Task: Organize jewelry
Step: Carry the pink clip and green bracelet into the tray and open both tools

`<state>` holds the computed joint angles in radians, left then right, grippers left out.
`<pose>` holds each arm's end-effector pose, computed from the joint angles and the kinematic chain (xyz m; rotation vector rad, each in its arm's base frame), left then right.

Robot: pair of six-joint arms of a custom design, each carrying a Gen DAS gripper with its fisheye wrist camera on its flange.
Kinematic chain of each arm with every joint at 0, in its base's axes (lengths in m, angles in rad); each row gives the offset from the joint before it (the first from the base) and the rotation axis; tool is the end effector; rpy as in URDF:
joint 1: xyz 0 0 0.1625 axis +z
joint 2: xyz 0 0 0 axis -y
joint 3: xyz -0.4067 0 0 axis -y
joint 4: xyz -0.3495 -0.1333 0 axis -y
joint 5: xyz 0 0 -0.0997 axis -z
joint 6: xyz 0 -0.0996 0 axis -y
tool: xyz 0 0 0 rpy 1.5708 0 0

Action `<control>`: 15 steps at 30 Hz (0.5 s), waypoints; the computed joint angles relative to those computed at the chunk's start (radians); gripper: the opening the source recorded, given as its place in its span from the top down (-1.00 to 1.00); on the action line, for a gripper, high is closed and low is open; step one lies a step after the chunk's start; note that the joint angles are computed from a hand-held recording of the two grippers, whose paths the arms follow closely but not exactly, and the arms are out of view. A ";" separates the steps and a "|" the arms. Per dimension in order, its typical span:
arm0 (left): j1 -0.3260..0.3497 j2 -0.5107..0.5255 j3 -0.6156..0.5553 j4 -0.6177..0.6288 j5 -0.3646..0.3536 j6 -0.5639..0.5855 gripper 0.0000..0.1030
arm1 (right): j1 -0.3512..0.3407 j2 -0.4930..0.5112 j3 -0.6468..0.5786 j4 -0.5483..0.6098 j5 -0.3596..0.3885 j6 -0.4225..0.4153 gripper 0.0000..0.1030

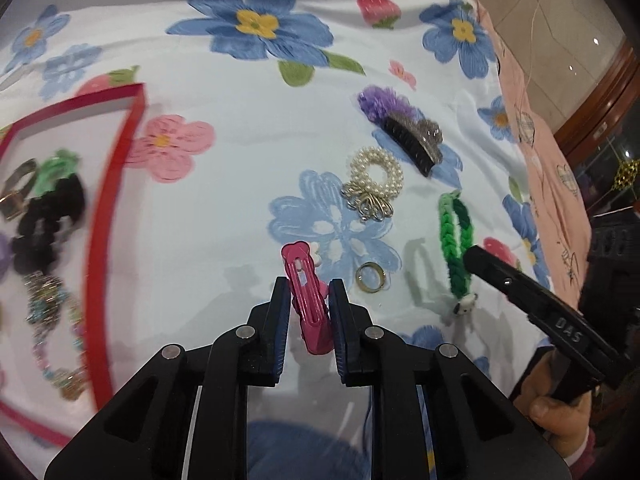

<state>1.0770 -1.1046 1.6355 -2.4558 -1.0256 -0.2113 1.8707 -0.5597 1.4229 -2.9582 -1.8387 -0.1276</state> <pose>-0.1250 -0.6224 0.3035 0.2431 2.6564 -0.7045 0.3108 -0.6431 0.0796 0.4984 -2.7765 0.7862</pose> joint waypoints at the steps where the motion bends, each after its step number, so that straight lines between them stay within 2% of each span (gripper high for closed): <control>1: -0.002 -0.017 0.013 -0.004 0.001 -0.003 0.67 | 0.003 0.003 -0.003 0.004 0.004 -0.001 0.82; 15: -0.018 -0.189 0.143 -0.058 0.058 -0.031 0.67 | 0.068 0.068 -0.077 0.092 0.062 -0.033 0.82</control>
<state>1.0591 -1.2936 1.7781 -2.5134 -0.9672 -0.2423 1.9387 -0.4921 1.3463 -2.8657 -1.7767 -0.1602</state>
